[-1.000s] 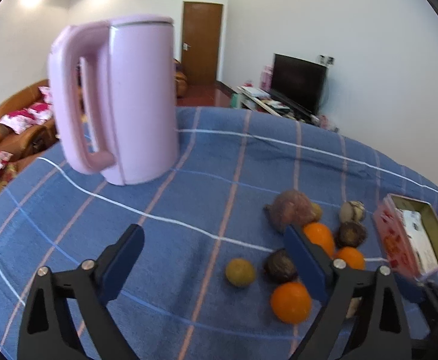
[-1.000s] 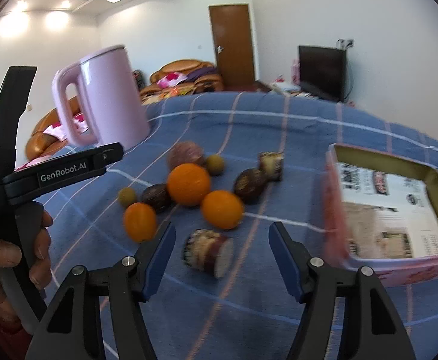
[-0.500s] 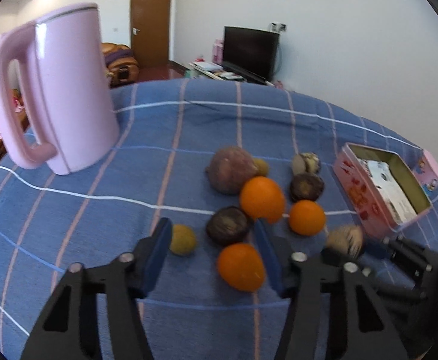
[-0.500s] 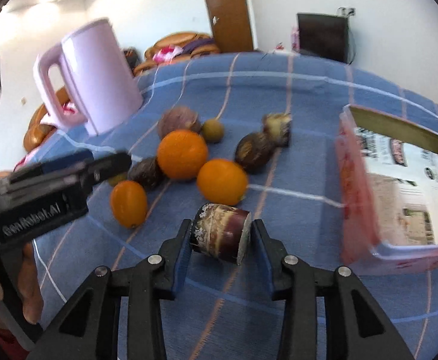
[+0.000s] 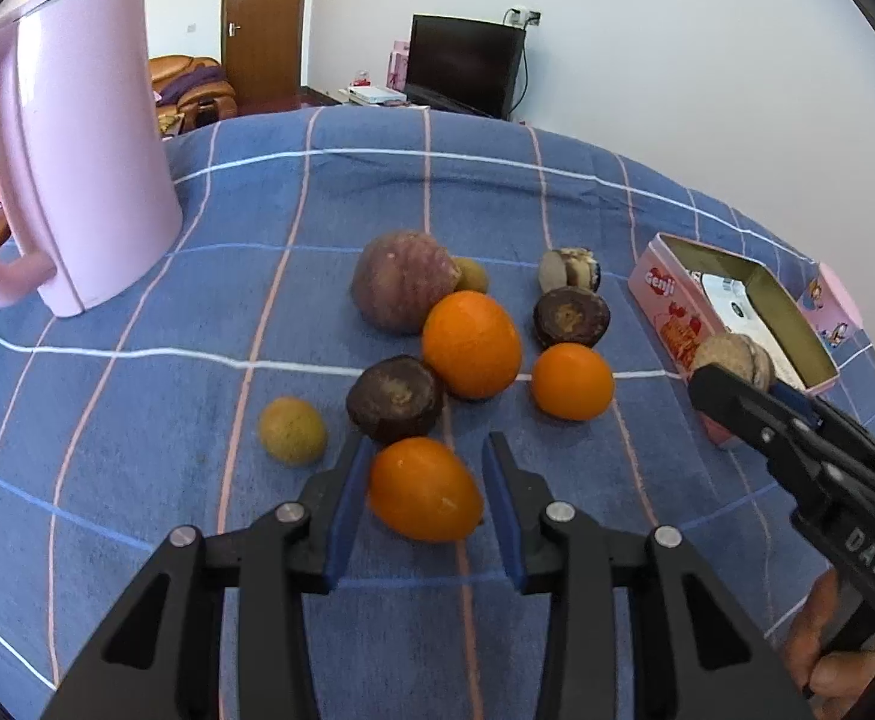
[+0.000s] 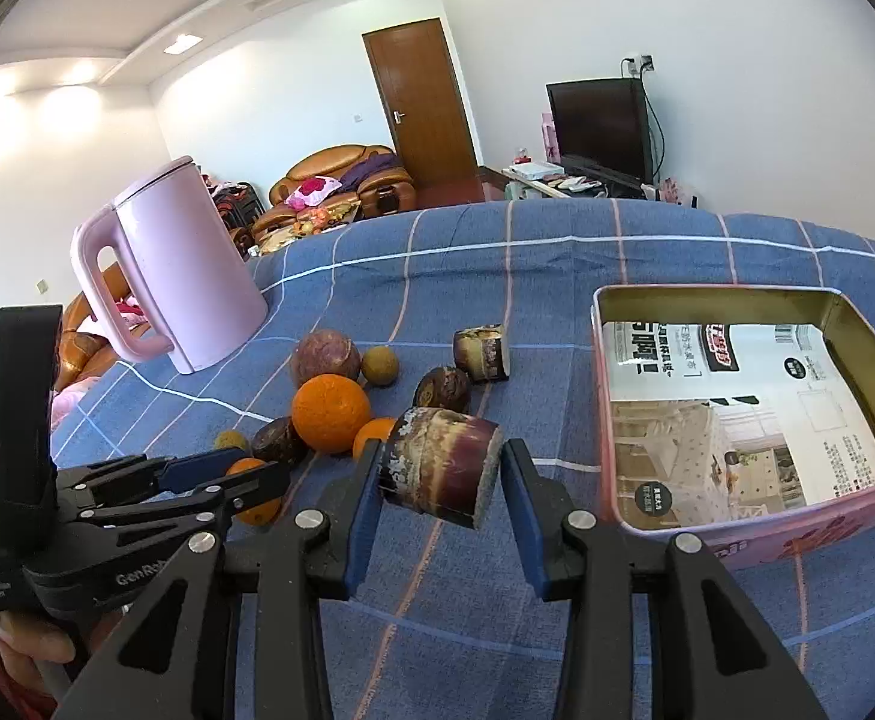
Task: Organize fruits
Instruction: 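Grasp the brown-wrapped cylindrical snack with the right gripper while the left gripper grasps an orange, then carry the snack into the pink tin and release it while the left gripper drops the orange there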
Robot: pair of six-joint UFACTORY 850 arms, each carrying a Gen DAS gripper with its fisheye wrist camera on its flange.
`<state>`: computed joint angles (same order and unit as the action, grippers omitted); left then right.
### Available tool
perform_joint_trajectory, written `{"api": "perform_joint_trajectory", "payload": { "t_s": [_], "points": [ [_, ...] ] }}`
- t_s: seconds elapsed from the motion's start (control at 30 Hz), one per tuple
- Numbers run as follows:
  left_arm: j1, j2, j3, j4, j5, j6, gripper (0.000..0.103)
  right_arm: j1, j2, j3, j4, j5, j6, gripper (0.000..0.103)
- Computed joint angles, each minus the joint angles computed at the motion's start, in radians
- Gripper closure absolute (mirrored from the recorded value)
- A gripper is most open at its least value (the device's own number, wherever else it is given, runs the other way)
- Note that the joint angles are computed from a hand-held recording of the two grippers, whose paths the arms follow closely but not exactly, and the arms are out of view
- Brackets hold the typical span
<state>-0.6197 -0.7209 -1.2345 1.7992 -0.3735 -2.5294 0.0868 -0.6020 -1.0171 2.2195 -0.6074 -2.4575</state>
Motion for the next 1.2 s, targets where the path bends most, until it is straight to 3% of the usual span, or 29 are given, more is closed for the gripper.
{"api": "perform_joint_trajectory", "payload": {
  "t_s": [0.13, 0.27, 0.43, 0.5, 0.57, 0.7, 0.8, 0.87, 1.07, 1.2],
  "points": [
    [0.005, -0.003, 0.017, 0.055, 0.041, -0.068, 0.054, -0.001, -0.006, -0.006, -0.018, 0.000, 0.023, 0.062],
    [0.002, -0.024, -0.011, -0.067, 0.008, 0.027, 0.052, -0.001, -0.008, -0.012, -0.057, 0.001, 0.059, 0.062],
    [-0.007, -0.044, -0.036, -0.116, -0.039, 0.069, 0.058, -0.003, 0.003, 0.002, -0.041, -0.017, 0.039, 0.062],
    [-0.013, -0.049, -0.039, -0.103, -0.049, 0.084, 0.068, -0.003, 0.007, 0.009, -0.021, -0.018, 0.016, 0.062],
    [-0.019, -0.053, -0.045, -0.119, -0.062, 0.115, 0.068, -0.003, 0.012, 0.015, 0.007, -0.019, -0.013, 0.062],
    [-0.009, -0.038, -0.017, 0.002, -0.048, -0.050, 0.068, -0.015, 0.022, 0.025, 0.045, -0.035, -0.042, 0.062],
    [-0.009, -0.021, 0.016, 0.103, -0.094, -0.229, 0.068, -0.029, 0.033, 0.029, 0.095, -0.050, -0.081, 0.062],
    [-0.021, -0.005, 0.043, 0.152, -0.165, -0.320, 0.068, -0.040, 0.041, 0.037, 0.158, -0.068, -0.137, 0.062],
    [-0.078, -0.003, 0.021, 0.141, -0.315, -0.271, 0.068, -0.093, 0.039, 0.016, 0.260, -0.080, -0.210, 0.062],
    [-0.098, -0.025, -0.032, 0.181, -0.333, -0.262, 0.068, -0.139, 0.017, -0.019, 0.273, -0.062, -0.204, 0.062]
  ]
}}
